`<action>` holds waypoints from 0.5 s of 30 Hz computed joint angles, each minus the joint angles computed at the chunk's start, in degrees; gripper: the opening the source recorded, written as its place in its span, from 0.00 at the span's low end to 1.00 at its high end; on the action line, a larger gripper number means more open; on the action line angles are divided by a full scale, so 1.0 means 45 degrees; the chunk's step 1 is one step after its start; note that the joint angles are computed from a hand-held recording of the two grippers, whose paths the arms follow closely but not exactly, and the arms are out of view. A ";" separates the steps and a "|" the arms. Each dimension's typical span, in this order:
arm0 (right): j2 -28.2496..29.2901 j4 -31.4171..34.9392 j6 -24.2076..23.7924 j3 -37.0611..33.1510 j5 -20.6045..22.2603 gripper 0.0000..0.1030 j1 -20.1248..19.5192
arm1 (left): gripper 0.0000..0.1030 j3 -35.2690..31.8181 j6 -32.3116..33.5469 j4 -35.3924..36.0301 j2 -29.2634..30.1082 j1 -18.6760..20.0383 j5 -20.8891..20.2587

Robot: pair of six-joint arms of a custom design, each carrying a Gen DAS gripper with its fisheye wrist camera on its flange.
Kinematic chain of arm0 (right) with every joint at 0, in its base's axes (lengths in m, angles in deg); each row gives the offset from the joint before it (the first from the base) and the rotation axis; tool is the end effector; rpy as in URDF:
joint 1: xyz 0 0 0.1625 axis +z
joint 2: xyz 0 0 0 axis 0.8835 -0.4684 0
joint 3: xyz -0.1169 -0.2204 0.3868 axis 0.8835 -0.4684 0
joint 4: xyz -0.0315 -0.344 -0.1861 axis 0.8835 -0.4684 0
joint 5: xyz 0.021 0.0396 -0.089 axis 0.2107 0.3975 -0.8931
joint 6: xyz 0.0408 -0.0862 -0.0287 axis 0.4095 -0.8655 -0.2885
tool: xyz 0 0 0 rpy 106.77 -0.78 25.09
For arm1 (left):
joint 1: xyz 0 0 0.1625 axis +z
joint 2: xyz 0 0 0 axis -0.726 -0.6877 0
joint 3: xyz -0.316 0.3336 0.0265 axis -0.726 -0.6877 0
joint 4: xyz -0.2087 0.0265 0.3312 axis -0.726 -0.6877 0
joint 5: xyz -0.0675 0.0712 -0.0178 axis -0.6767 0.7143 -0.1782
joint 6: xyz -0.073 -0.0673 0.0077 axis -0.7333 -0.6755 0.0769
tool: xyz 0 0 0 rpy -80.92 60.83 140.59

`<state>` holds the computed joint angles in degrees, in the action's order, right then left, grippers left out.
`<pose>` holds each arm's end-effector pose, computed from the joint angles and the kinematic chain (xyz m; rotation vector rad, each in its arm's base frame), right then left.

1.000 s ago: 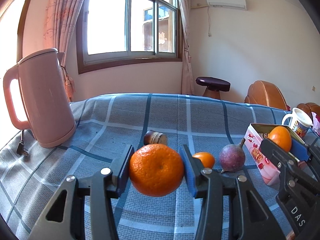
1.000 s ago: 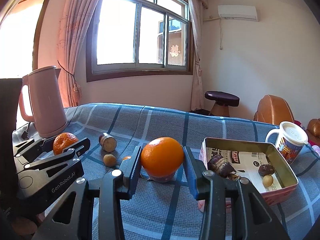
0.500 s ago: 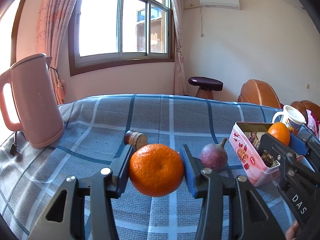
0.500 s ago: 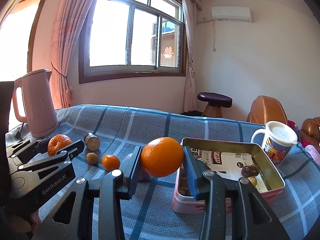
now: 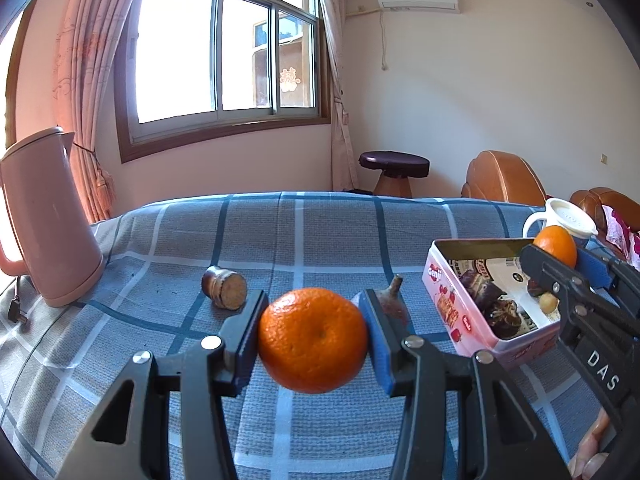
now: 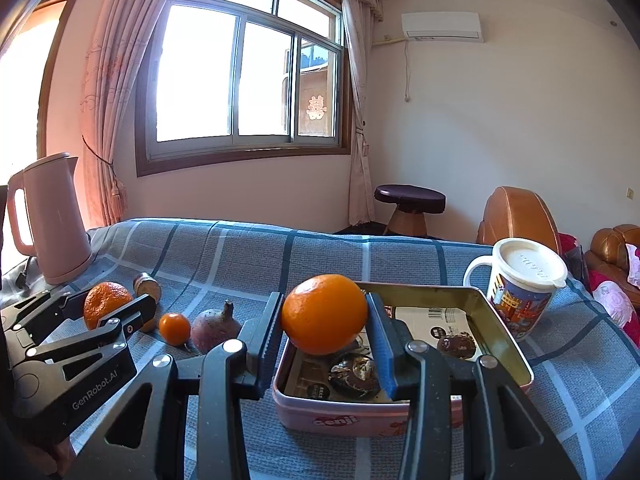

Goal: Organize fruits
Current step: 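Carry both held oranges over the pink tin box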

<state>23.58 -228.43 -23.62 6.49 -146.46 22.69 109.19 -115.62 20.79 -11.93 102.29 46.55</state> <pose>0.0428 -0.6816 0.1811 0.4090 -1.8947 1.3936 -0.2609 -0.7310 -0.0461 0.7955 2.1831 -1.1697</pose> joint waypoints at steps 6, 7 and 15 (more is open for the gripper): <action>-0.0270 -0.0139 0.0195 0.0069 0.0009 0.41 -0.0222 | 0.47 -0.0235 0.0069 0.0129 0.0235 -0.0132 0.0098; -0.0325 -0.0161 0.0233 0.0093 0.0023 0.41 -0.0267 | 0.47 -0.0259 0.0076 0.0144 0.0264 -0.0150 0.0127; -0.0769 -0.0425 0.0479 0.0237 -0.0034 0.41 -0.0646 | 0.47 -0.0508 -0.0006 0.0256 0.0472 -0.0260 0.0406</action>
